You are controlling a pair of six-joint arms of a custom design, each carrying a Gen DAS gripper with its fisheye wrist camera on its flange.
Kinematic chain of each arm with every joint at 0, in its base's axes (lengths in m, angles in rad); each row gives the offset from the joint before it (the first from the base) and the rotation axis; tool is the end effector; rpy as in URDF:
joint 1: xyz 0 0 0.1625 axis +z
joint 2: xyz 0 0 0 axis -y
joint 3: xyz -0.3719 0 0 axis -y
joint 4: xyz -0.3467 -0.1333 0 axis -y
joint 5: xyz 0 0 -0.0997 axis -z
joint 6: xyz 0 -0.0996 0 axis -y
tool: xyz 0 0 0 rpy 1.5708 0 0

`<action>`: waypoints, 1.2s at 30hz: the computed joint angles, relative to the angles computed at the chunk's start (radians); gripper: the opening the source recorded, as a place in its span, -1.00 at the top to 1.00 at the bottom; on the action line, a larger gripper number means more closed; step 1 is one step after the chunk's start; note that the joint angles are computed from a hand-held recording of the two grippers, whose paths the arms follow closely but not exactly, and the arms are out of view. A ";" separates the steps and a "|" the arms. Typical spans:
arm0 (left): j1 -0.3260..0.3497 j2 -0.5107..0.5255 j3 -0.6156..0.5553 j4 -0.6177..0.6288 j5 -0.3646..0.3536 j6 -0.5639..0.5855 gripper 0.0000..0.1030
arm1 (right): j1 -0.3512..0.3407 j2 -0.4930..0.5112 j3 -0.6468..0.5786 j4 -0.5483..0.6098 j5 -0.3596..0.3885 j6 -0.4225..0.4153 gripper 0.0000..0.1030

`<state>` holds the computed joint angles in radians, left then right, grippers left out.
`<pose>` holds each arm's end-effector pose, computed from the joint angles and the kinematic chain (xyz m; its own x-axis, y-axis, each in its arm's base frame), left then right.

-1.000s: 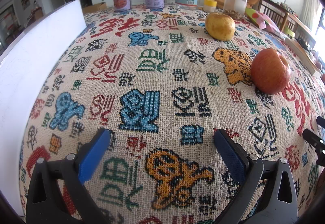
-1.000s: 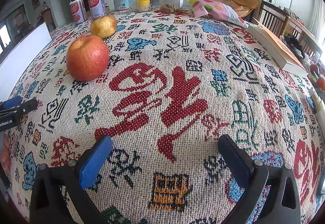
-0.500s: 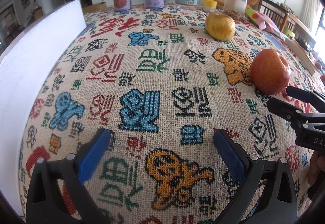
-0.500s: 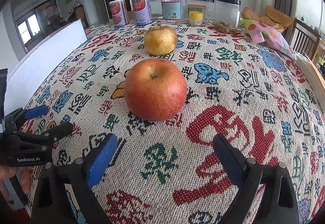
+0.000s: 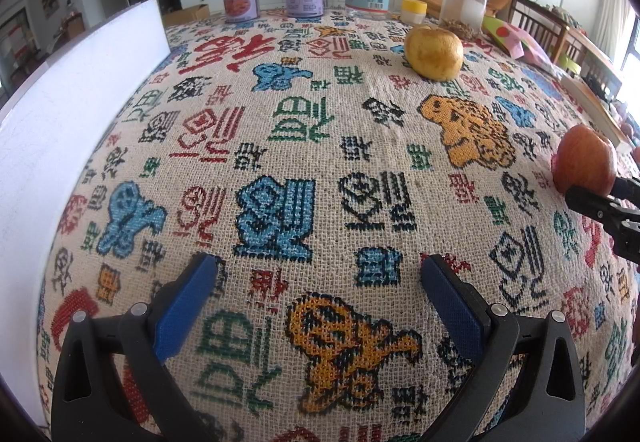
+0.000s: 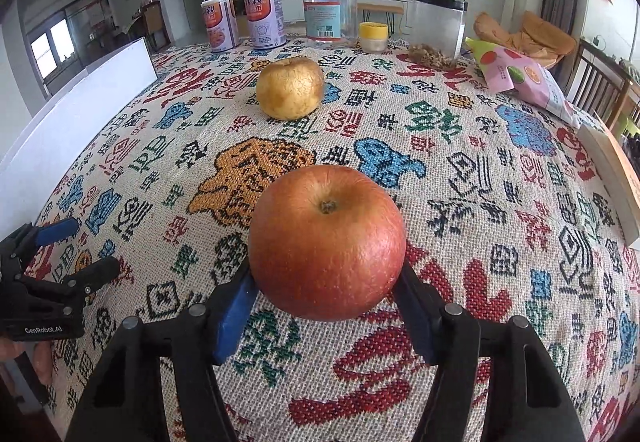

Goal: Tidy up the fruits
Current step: 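Grasp the wrinkled yellow apple with the left gripper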

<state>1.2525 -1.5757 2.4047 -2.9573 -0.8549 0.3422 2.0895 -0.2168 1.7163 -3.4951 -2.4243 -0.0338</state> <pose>0.0770 -0.4010 0.2678 -0.6883 0.1822 -0.7022 0.5271 0.7907 -0.3115 0.3013 -0.4103 -0.1219 -0.7092 -0.0829 0.7001 -0.4759 0.7889 -0.3887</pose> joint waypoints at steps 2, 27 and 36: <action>0.000 0.000 0.000 0.000 0.000 0.000 -0.99 | 0.004 -0.021 0.055 -0.007 -0.031 0.019 -0.28; -0.052 0.557 -0.501 0.022 -0.128 0.001 -0.94 | -0.016 -0.005 0.097 -0.062 -0.042 0.035 -1.00; -0.020 0.440 -0.389 -0.012 -0.174 0.047 -0.23 | -0.018 -0.006 0.098 -0.064 -0.038 0.034 -1.00</action>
